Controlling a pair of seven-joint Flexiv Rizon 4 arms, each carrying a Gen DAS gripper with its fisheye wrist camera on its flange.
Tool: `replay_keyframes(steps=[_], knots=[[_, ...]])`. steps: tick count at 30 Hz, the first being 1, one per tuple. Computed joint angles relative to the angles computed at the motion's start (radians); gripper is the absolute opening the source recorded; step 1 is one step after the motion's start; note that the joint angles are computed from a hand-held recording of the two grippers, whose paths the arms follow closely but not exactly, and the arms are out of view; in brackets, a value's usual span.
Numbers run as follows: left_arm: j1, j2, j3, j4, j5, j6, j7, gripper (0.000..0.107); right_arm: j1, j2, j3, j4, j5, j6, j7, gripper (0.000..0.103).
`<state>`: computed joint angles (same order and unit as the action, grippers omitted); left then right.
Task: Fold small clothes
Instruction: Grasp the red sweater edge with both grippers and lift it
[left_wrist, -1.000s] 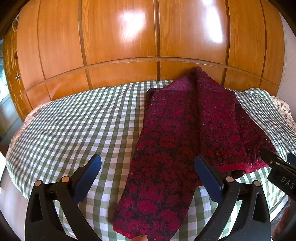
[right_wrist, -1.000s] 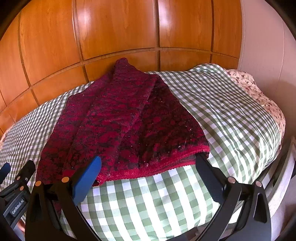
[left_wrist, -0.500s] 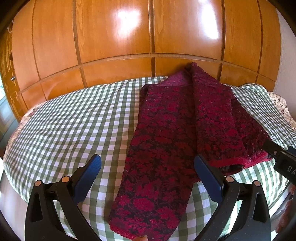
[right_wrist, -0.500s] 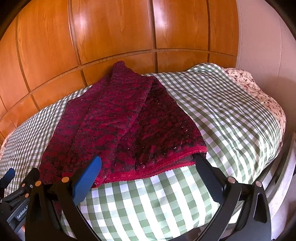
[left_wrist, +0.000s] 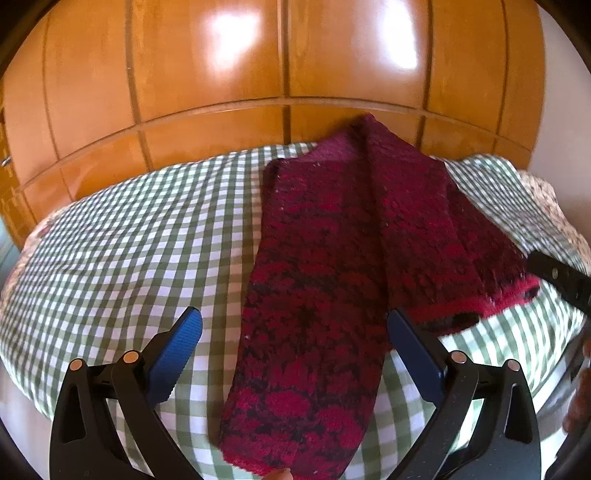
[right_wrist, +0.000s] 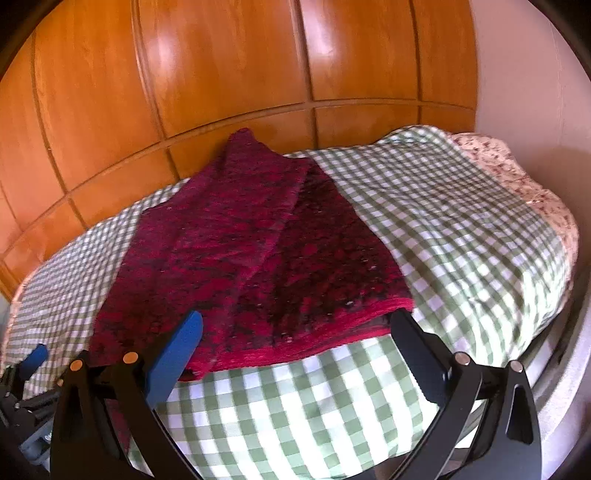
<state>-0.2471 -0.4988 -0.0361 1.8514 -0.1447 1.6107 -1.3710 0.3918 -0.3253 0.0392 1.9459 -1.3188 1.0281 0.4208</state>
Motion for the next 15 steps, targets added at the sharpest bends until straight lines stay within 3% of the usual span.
replay_keyframes(steps=[5,8,10,11,12,13,14,15], knots=[[0.115,0.011,-0.131,0.054,0.025,0.031,0.129,0.099,-0.016,-0.068,-0.011,-0.077,-0.007,0.132,-0.096,0.101],[0.093,0.002,-0.098,0.054,0.038,-0.008,0.178,0.095,-0.007,-0.154,-0.002,-0.161,0.125,0.182,-0.279,0.099],[0.085,-0.008,-0.084,0.049,0.024,-0.060,0.190,0.070,-0.019,-0.227,0.058,-0.232,0.301,0.161,-0.492,0.082],[0.094,-0.015,-0.089,0.039,0.022,-0.099,0.189,0.061,-0.034,-0.260,0.097,-0.266,0.391,0.148,-0.583,0.047],[0.124,-0.017,-0.126,0.044,-0.016,-0.121,0.218,0.040,-0.028,-0.273,0.103,-0.284,0.429,0.122,-0.614,0.034],[0.153,-0.016,-0.162,0.057,-0.041,-0.111,0.234,0.033,-0.014,-0.272,0.080,-0.284,0.424,0.127,-0.619,0.029],[0.194,-0.013,-0.213,0.076,-0.066,-0.086,0.262,0.026,0.001,-0.263,0.055,-0.276,0.412,0.132,-0.623,0.015],[0.239,-0.006,-0.270,0.095,-0.087,-0.060,0.295,0.007,0.015,-0.242,0.026,-0.260,0.391,0.143,-0.625,0.002]])
